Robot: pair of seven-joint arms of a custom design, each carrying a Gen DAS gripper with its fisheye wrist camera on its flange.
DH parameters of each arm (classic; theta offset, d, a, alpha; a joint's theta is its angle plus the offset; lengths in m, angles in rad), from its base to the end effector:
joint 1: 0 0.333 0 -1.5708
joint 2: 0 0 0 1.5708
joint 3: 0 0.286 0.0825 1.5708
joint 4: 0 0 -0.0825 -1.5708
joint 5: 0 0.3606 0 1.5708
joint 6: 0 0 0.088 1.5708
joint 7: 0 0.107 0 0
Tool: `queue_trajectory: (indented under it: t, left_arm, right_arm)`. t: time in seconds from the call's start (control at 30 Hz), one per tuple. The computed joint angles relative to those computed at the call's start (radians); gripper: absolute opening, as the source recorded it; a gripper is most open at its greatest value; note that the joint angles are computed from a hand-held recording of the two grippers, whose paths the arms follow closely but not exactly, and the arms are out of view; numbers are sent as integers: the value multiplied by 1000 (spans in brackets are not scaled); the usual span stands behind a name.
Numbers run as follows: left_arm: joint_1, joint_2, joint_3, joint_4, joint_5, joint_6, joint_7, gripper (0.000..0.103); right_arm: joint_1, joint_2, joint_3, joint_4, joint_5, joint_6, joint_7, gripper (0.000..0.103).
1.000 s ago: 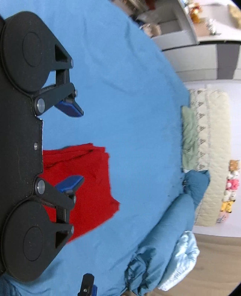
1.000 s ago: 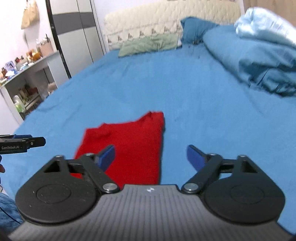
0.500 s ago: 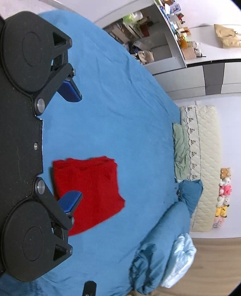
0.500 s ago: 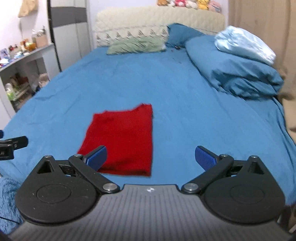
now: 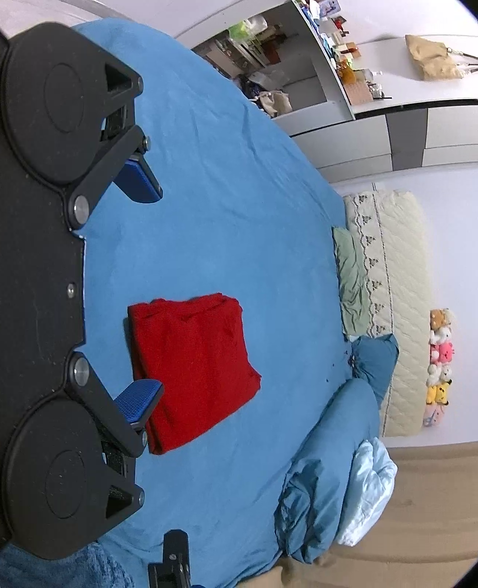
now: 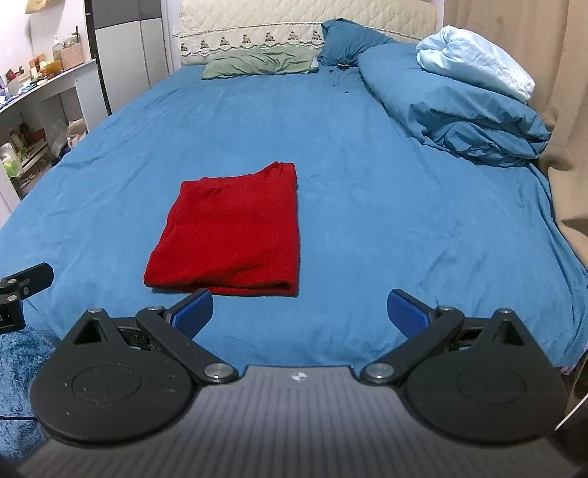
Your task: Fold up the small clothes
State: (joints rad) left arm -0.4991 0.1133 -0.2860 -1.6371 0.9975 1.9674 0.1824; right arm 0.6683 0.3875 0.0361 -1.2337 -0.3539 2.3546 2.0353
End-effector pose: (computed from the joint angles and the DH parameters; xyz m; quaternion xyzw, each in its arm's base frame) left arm 0.4667 -0.3774 0.5691 -0.7175 0.5267 -0.2265 0.3956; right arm 0.5292 0.4362 0.6112 -0.7655 0.5148 -0.2225 0.3152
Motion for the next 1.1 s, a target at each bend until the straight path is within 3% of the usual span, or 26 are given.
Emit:
queue_trajectory:
  t: [1.1]
  left_arm:
    - [17,-33,-10,-24,21,24,-12,103]
  right_arm:
    - [-5,-19,7,-27,13,7,-9,103]
